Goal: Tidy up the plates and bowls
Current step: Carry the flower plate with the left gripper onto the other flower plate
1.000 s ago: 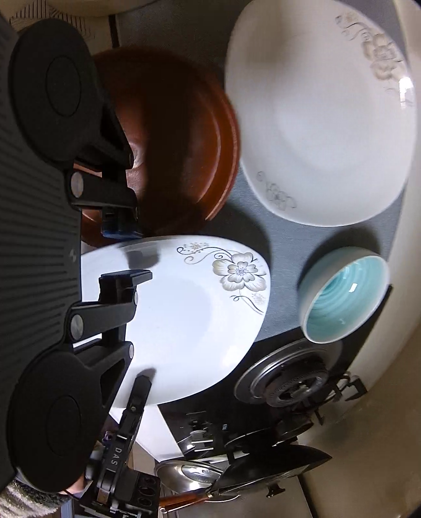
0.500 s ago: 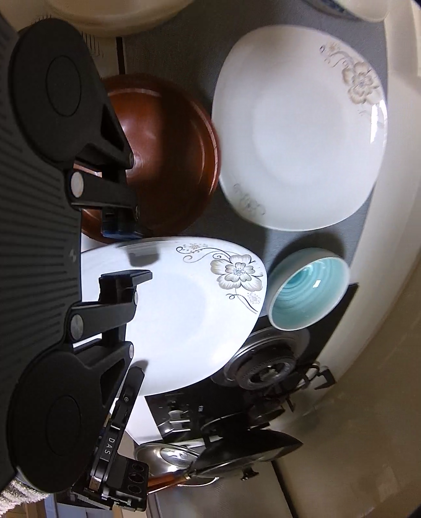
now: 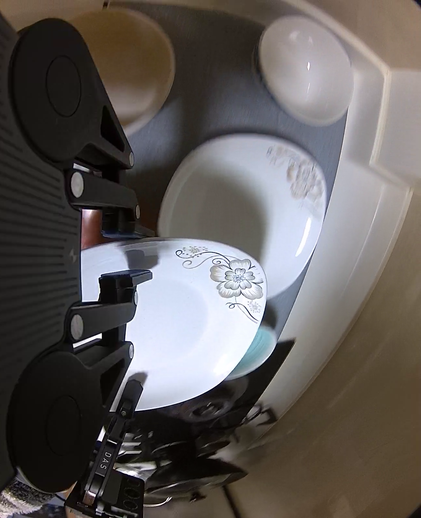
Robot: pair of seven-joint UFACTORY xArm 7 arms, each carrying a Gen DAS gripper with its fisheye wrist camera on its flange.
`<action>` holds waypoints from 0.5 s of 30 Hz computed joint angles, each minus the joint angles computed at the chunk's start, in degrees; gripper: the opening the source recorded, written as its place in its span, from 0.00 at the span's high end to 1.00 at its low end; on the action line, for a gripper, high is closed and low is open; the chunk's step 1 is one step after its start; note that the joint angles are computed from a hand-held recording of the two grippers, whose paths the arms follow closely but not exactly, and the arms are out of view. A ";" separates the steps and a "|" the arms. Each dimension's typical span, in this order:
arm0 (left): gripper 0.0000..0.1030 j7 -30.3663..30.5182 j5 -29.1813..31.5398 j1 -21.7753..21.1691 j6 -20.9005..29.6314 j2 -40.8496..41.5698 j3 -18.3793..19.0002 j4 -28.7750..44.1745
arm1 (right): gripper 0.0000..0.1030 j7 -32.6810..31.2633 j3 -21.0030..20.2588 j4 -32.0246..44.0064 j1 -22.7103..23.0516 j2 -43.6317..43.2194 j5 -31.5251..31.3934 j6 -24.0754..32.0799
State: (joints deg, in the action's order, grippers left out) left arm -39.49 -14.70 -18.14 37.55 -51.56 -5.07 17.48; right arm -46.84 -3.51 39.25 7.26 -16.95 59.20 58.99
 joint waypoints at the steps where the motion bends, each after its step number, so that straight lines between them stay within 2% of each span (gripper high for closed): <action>1: 0.81 -0.01 0.53 0.82 0.74 -0.48 0.32 -0.12 | 0.88 0.23 0.67 0.62 0.55 1.04 0.37 -0.55; 7: 0.81 0.40 1.87 4.68 1.20 -0.61 2.25 -1.55 | 0.88 0.81 4.12 4.23 2.99 7.34 2.23 -3.23; 15: 0.81 3.69 1.71 7.06 -1.24 4.73 4.33 -0.74 | 0.88 3.22 7.19 8.13 4.52 12.54 1.82 -8.04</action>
